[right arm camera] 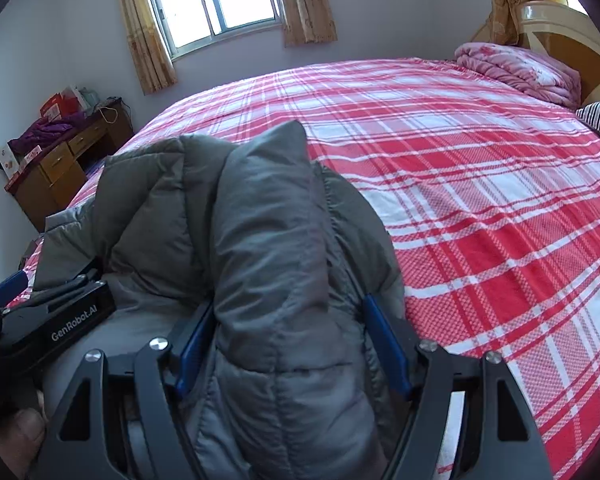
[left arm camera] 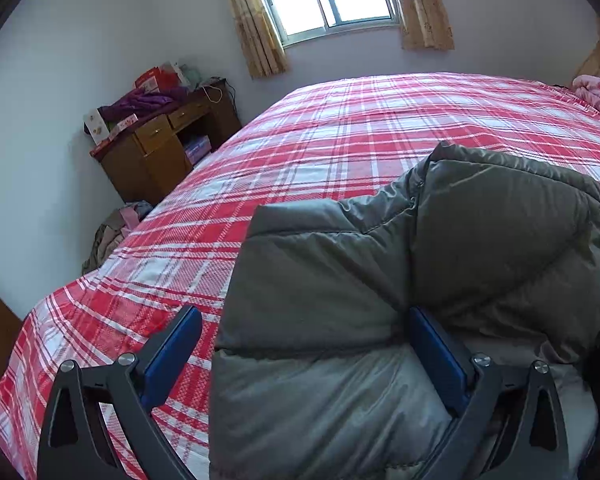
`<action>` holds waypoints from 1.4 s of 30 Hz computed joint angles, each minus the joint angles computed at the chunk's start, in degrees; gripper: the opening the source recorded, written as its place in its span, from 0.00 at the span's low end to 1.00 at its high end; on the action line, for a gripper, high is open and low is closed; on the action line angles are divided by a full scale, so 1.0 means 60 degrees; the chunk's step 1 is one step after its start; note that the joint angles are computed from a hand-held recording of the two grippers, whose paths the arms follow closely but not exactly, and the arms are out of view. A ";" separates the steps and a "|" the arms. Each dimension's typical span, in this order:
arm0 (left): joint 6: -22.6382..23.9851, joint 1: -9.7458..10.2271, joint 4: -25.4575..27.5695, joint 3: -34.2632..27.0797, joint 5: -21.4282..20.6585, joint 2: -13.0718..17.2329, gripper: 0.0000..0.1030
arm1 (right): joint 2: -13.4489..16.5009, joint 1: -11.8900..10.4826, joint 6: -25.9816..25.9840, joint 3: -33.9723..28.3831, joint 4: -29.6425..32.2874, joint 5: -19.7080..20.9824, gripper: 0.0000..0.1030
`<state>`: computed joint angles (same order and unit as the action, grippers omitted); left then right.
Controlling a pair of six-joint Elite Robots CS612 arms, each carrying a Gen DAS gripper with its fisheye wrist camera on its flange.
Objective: Fold large clothes
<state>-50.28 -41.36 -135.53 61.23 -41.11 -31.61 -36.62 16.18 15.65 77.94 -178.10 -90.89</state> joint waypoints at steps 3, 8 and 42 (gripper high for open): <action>-0.0013 0.0040 -0.0161 0.0064 -0.0227 -0.0013 0.99 | 0.0030 0.0000 0.0029 -0.0048 0.0102 0.0013 0.72; -0.0043 0.0064 -0.0173 0.0035 -0.0362 0.0011 0.99 | 0.0047 0.0026 0.0023 -0.0110 0.0348 -0.0038 0.73; 0.0007 0.0148 0.0127 -0.0118 -0.0730 0.0084 0.99 | 0.0100 0.0096 -0.0073 -0.0366 0.1122 -0.0292 0.79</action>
